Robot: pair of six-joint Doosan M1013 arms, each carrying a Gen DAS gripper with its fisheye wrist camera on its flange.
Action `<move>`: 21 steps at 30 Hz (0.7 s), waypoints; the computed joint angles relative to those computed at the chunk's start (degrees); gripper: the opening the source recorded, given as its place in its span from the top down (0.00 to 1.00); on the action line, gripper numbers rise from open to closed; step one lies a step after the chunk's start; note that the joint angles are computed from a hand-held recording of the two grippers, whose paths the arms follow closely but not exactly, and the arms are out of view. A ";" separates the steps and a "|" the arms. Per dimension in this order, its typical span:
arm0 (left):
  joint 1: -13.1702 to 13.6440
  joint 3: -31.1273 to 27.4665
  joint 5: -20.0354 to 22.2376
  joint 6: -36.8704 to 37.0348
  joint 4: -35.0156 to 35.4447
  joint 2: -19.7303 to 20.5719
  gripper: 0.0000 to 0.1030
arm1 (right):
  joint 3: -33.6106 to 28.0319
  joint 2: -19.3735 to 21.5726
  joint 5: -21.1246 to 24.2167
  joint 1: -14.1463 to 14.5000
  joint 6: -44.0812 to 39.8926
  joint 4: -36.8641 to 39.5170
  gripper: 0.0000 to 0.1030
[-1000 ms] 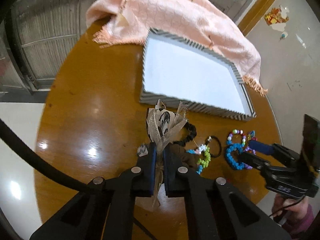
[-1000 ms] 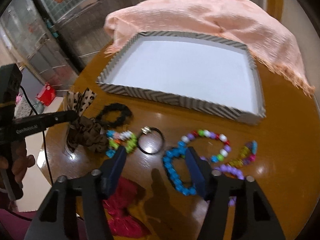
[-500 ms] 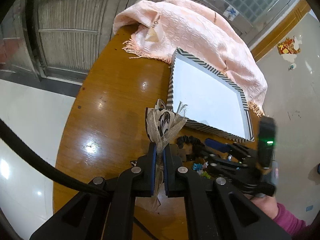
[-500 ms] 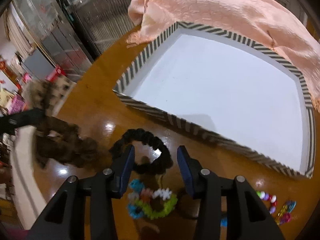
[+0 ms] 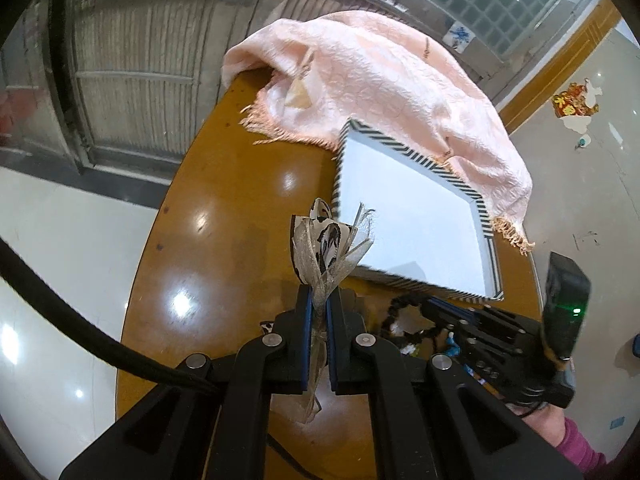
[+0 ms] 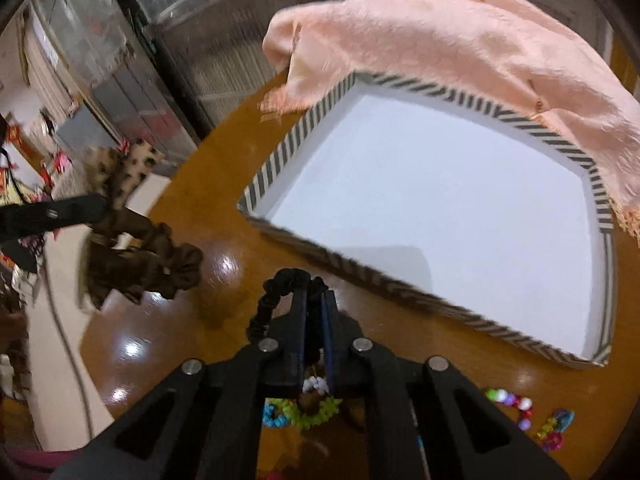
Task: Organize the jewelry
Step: 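Carry the held items into the striped tray and open both tools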
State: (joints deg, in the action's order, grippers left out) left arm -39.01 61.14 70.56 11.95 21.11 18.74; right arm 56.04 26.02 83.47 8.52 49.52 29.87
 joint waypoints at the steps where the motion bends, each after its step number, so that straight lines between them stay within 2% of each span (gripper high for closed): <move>1: 0.09 -0.78 0.05 0.71 0.10 0.37 0.96 | -0.67 0.06 0.42 -0.50 0.73 0.91 0.93; 9: 1.48 -7.89 0.40 7.21 0.10 4.43 0.96 | -5.11 1.65 -0.24 -2.42 5.18 2.78 0.93; 15: 2.88 -14.22 2.56 11.67 -1.22 8.77 0.96 | -8.37 3.55 -0.53 -2.51 7.63 1.94 0.93; 21: 4.40 -16.73 3.23 12.94 -4.16 11.28 0.96 | -11.29 6.08 0.55 -2.06 9.62 0.89 0.93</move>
State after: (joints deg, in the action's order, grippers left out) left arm -34.60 44.42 73.79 24.88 16.95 30.02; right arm 44.76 32.10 84.02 6.46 59.15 30.76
